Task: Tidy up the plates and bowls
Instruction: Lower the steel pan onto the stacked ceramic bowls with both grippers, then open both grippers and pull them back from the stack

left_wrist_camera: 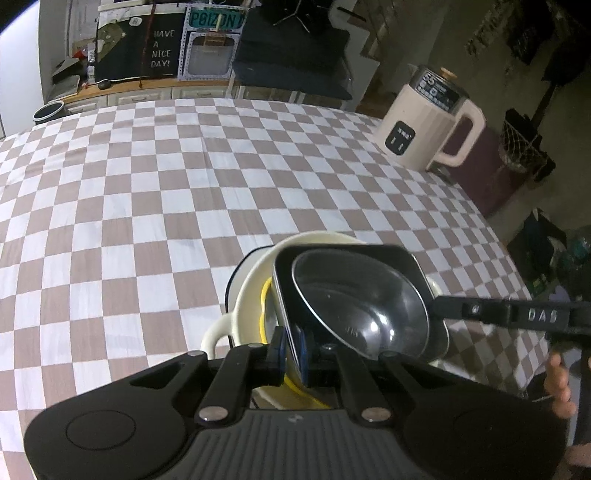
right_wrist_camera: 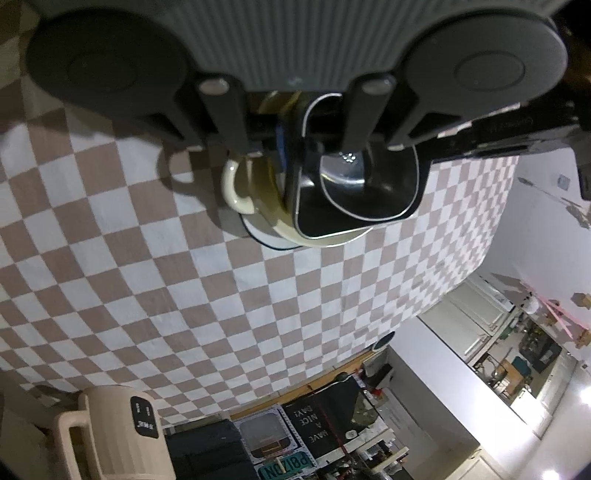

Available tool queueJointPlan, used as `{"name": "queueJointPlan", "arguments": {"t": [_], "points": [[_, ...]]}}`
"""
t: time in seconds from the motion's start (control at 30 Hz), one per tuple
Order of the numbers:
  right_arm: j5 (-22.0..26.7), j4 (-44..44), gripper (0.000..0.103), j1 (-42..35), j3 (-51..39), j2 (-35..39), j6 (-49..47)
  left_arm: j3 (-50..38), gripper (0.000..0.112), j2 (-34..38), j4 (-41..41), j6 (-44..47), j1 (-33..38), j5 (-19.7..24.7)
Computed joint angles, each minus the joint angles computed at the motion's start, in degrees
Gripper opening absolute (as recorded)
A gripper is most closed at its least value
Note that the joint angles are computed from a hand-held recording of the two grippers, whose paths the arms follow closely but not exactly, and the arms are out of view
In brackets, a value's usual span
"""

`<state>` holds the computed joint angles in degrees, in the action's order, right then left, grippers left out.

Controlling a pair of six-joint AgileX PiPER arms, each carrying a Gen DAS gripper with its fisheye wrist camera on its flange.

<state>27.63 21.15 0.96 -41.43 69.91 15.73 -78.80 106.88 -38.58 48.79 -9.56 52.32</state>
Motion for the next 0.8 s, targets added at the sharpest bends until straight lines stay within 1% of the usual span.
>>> {"name": "queueJointPlan", "arguments": {"t": [0.1,0.23,0.3,0.37,0.4,0.47,0.5,0.57,0.6,0.67,0.73,0.8], "points": [[0.45,-2.80,0.020,0.72,0.14,-1.44,2.55,1.10,0.009,-1.14,-0.06,0.77,0.60,0.26],[1.44,-8.70,0.028,2.84,0.27,-3.35,8.70,2.80,0.009,-3.50,-0.37,1.54,1.51,0.50],[2.12,-11.95,0.033,3.91,0.10,-4.25,12.37,3.79,0.009,-4.99,-0.55,1.78,1.96,0.58],[2.79,-16.83,0.042,5.99,-0.21,-5.54,17.78,4.76,0.009,-6.72,-0.82,1.78,2.24,0.67],[2.98,-18.73,0.044,6.85,-0.25,-6.27,19.84,5.38,0.009,-7.66,-1.05,1.97,2.35,0.62],[3.51,-22.67,0.052,8.86,-0.35,-7.91,24.04,6.78,0.010,-9.49,-1.74,2.76,2.69,0.48],[3.89,-24.54,0.054,9.90,-0.44,-8.73,25.91,7.61,0.010,-10.47,-2.30,3.38,2.95,0.44],[5.23,-30.08,0.062,13.07,-0.76,-10.60,31.36,9.43,0.010,-12.68,-3.27,4.38,3.33,0.33],[6.04,-33.07,0.064,14.73,-0.93,-11.39,34.25,10.18,0.011,-13.60,-3.47,4.65,3.39,0.18],[7.79,-39.81,0.070,18.66,-0.76,-13.29,41.01,12.12,0.015,-15.90,-4.09,5.42,3.68,-0.18],[10.11,-46.21,0.073,22.88,-0.31,-14.96,48.03,13.93,0.020,-17.79,-4.72,6.04,4.01,-0.50],[11.46,-49.24,0.075,25.22,0.31,-16.53,51.53,15.93,0.023,-19.84,-5.34,6.64,4.25,-0.91]]}}
